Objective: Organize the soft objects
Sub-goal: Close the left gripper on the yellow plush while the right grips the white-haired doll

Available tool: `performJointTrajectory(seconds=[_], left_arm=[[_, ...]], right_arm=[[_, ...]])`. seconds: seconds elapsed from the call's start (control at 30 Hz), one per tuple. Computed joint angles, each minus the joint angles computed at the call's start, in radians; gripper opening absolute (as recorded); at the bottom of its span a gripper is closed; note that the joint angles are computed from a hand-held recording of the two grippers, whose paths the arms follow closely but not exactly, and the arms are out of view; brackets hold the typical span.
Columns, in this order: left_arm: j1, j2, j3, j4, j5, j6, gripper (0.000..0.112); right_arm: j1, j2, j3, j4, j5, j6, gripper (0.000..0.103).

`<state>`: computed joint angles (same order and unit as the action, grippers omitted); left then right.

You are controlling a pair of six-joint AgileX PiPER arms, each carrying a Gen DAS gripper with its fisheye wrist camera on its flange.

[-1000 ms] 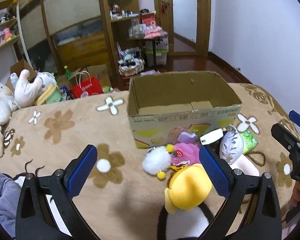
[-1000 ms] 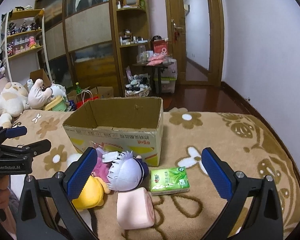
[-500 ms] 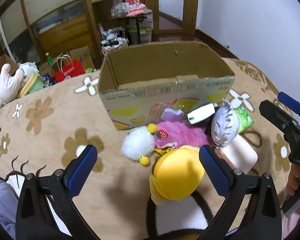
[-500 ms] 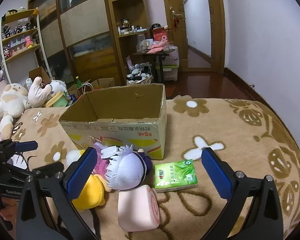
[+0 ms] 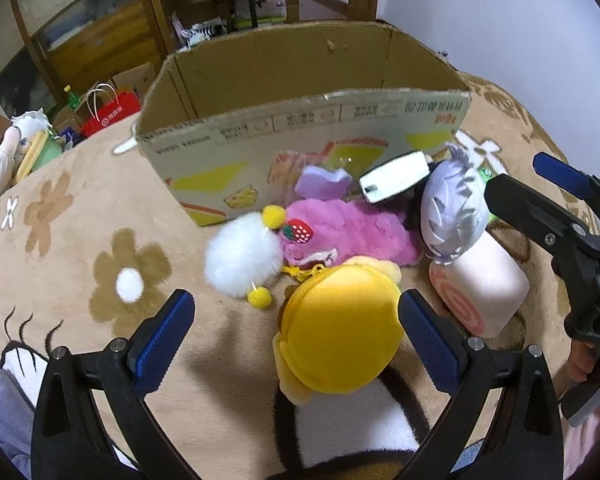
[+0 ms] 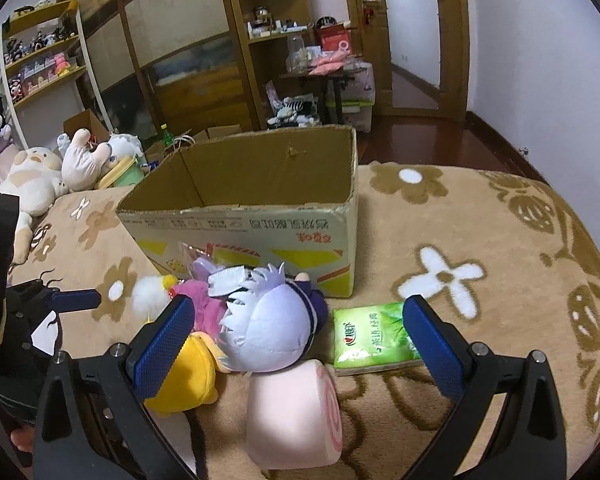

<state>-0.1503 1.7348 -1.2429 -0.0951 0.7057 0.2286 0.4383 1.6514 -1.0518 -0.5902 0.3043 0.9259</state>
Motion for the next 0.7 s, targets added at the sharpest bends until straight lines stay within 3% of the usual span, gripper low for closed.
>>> performJointTrajectory(seconds=[0.3, 0.53, 0.7], left_arm=[[-0.032, 0.052, -0.028, 0.017, 0.029, 0.013, 0.101], [-0.062, 0.090, -0.042, 0.034, 0.060, 0.011, 0.101], [-0.068, 0.125, -0.070, 0.031, 0.090, -0.003, 0.101]], right_arm=[[-0.041, 0.063, -0.035, 0.275, -0.035, -0.279, 0.103], [-0.044, 0.093, -0.059, 0.365, -0.039, -0.394, 0.103], [-0.054, 0.124, -0.082, 0.536, -0.020, -0.568, 0.095]])
